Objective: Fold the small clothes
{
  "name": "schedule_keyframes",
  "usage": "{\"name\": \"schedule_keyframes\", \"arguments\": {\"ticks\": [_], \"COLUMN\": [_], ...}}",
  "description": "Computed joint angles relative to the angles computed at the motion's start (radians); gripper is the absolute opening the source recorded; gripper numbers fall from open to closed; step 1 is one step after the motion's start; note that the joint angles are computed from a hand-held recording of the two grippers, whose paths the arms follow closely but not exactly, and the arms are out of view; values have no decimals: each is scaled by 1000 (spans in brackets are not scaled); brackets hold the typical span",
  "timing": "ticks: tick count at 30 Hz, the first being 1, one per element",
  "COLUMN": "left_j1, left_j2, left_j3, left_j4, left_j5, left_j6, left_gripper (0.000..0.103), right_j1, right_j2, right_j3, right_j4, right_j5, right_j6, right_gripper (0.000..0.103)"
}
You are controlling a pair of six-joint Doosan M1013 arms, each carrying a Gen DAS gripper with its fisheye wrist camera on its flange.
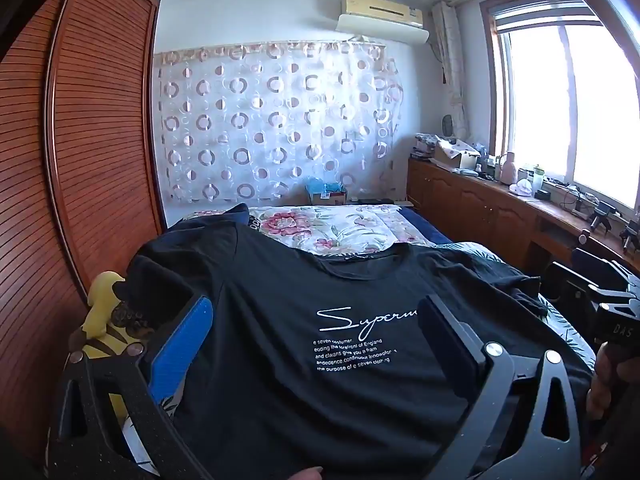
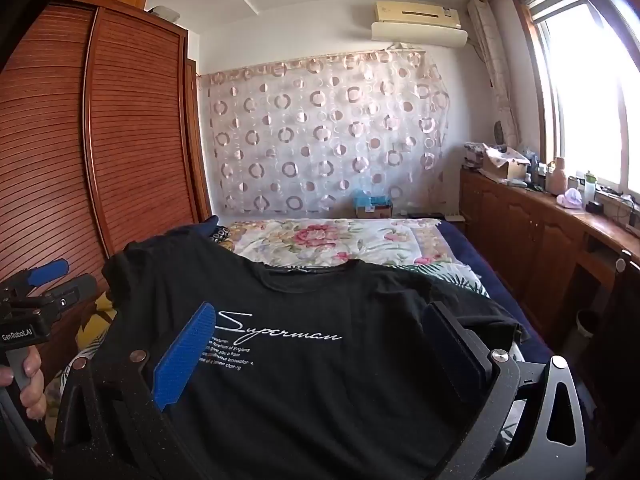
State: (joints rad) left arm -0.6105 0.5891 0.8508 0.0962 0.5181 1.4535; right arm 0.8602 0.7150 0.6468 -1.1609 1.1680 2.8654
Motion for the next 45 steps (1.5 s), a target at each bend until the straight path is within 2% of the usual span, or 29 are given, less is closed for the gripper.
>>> {"name": "schedule_keyframes", "arguments": {"ticks": [7,15,27,45], "left_j1": [2,11,1,-2], "left_j2": [-15,-9,-11,-7], "left_j3": [24,6,-1,-11], "left_j4": [4,-11,25,36], "left_j5": [-4,13,18,36], "left_j6": [-5,17,-9,-20], "left_gripper": [103,103,103,103], "right_j1": [0,2,-2,-1], "right_j2": [4,10,-3,12], "right_j3": [-8,-16,6,-24], "right_j4": [-8,-5,-3,10], "right_j5": [11,7,-4,9], "right_j6": [-18,-31,-17,-37], "right_gripper": [103,103,103,103]}}
